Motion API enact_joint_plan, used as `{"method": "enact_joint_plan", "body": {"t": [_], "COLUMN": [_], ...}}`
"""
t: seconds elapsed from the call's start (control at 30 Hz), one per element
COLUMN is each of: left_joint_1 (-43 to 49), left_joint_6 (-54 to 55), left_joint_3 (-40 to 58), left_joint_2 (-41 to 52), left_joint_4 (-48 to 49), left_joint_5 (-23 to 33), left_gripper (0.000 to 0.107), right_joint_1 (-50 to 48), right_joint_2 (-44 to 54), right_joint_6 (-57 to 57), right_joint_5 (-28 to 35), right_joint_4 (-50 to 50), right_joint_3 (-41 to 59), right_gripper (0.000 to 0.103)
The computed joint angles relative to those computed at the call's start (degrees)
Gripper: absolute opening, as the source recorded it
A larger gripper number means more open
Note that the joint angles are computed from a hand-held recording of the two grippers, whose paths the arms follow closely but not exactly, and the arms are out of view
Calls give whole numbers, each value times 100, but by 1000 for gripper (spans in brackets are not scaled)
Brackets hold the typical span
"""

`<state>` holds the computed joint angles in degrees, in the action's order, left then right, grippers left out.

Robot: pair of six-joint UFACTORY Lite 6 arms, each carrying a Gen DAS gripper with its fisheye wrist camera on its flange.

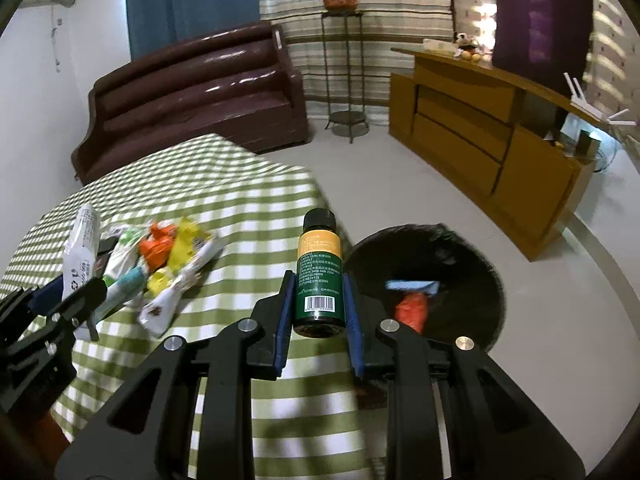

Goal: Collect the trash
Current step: 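Carry both items over the bin and open both tools to drop them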

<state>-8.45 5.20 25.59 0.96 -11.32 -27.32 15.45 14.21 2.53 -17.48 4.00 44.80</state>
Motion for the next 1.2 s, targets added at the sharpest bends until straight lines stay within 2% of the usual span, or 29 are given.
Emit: {"method": "enact_joint_plan", "body": {"t": [0.23,0.57,0.8,1.03,1.2], "left_joint_1": [-880,-1806,-2081,-2211,-2204], "left_joint_6": [463,1295,1823,2413,3215], "left_joint_3": [788,2267,3189,3976,4788], "left_joint_2": [707,2073,2858,3455,3965], "left_joint_4": [-623,-1681,-2229,-2807,-3688], "left_joint_5": [-58,4,183,390,781], "left_gripper": [39,39,39,39,40], "right_joint_1": [-859,-1946,-2359,-2560,-2701], "right_joint_2": [91,734,1287,1801,2167], "right_joint_6": [694,2112,2793,3183,3563], "right_joint_5": [-80,-322,-400,-462,-470], "right_joint_4": [-1081,-3011,-3876,-4291,-4695], "right_joint_3": [144,653,1203,1651,2044], "right_gripper": [23,23,23,23,23]}}
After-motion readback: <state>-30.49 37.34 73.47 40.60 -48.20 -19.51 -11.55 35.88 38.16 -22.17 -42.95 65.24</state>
